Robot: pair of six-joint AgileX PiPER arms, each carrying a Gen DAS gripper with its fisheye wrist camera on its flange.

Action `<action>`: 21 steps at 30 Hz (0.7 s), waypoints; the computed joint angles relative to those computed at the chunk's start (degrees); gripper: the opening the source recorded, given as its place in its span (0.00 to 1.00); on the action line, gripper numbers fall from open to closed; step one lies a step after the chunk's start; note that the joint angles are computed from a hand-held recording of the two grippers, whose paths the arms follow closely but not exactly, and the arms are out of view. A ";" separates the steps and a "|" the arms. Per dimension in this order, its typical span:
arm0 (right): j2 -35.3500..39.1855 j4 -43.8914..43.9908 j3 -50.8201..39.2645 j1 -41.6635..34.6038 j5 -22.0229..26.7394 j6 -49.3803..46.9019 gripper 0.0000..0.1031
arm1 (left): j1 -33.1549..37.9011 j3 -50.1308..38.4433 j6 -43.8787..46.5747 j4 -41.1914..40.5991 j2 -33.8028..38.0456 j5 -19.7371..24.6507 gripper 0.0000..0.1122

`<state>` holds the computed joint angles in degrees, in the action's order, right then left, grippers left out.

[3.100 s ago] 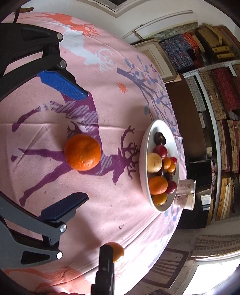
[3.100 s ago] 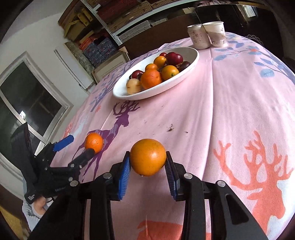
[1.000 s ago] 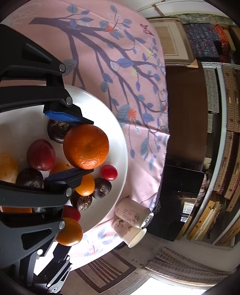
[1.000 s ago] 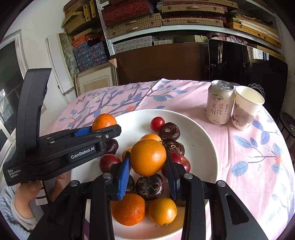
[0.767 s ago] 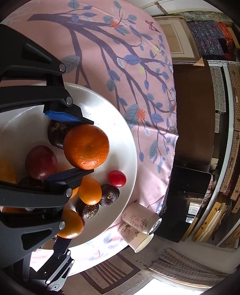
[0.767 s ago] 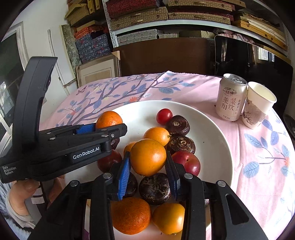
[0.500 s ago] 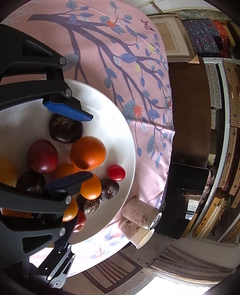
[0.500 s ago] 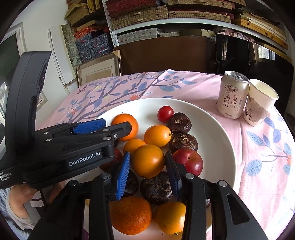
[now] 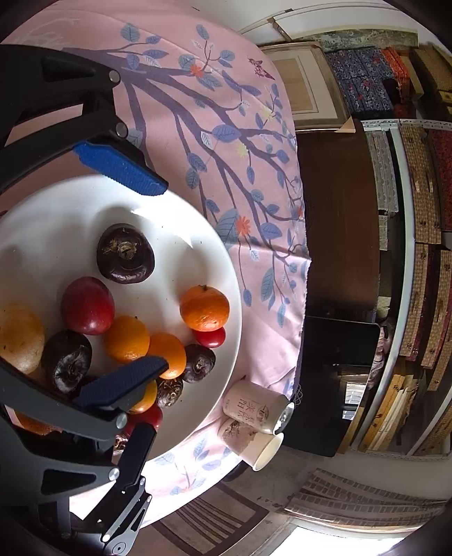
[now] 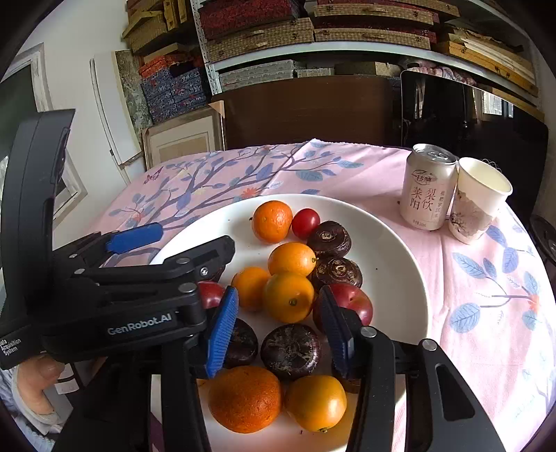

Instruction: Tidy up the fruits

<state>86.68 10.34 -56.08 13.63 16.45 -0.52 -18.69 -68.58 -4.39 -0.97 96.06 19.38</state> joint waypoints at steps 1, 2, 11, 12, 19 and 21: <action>-0.62 -1.43 0.31 0.14 -0.17 1.48 0.52 | 0.32 0.22 0.85 -1.20 -0.51 0.18 0.84; -1.25 -2.23 0.59 0.28 -0.16 2.35 0.53 | 0.61 0.44 1.67 -2.36 -1.00 0.42 0.84; -8.57 -6.15 5.54 1.17 -0.26 9.07 0.66 | -1.12 5.41 -16.52 15.02 -6.34 -0.51 0.87; -9.57 -5.94 6.32 1.13 -0.37 9.34 0.66 | -1.60 5.85 -19.42 17.97 -6.89 -0.21 0.87; -16.10 -5.26 11.85 1.50 -0.64 11.27 0.70 | -5.46 10.71 -33.42 31.67 -13.83 1.72 0.87; -18.08 -3.47 13.65 1.37 -0.62 10.15 0.70 | -7.22 12.77 -38.03 36.36 -16.31 2.55 0.87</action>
<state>68.60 6.86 -42.44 15.00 15.83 9.62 -25.91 -55.81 -42.42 35.39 79.76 21.93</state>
